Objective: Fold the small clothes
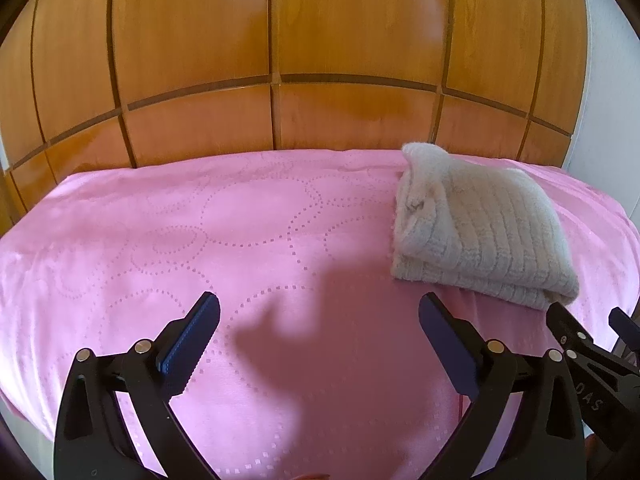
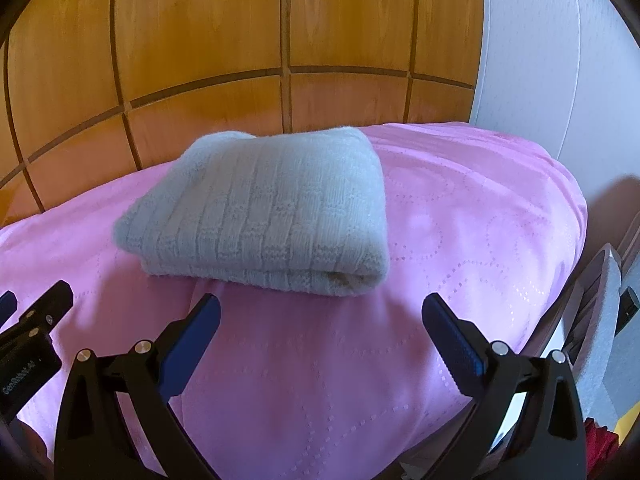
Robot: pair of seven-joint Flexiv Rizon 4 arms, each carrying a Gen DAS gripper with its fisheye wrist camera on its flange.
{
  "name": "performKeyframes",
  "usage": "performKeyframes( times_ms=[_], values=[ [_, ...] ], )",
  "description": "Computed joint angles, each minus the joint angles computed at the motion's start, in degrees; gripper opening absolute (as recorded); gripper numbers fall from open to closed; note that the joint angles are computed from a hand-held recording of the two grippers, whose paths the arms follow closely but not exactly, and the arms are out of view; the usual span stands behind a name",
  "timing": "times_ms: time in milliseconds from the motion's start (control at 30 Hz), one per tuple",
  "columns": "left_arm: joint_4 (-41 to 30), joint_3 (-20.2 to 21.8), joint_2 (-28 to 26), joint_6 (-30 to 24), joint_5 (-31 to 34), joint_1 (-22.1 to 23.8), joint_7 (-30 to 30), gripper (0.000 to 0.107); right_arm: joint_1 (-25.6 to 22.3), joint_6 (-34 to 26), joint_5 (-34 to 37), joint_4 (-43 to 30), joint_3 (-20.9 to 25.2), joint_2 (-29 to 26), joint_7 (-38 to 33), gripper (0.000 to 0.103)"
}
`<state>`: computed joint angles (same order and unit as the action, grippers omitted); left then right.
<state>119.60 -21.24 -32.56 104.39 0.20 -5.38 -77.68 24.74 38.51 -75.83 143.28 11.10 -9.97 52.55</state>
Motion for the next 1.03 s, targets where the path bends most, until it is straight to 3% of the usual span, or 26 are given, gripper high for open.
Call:
performKeyframes(
  times_ms=[533,667,800,1033],
  values=[
    [0.93,-2.78,0.49,2.37,2.61,3.14,-1.71,0.099,0.23,0.49,-0.28,-0.23,0.03,-0.16,-0.22,0.101],
    [0.84,-5.11,-0.42,2.65,4.01,5.40,-1.79,0.099,-0.18,1.17,-1.02,-0.05,-0.21,-0.09,-0.08,0.101],
    [0.31,-4.38,-0.40,1.03,3.63,4.67,-1.66,0.098,-0.78,1.24,-2.04,0.63,-0.40,0.79,0.44,0.101],
    [-1.51,1.76,-0.71,-2.41,-0.47,-1.18,-0.77,0.099,-6.47,2.04,-3.26,5.35,-1.67,7.07,2.21,0.101]
  ],
)
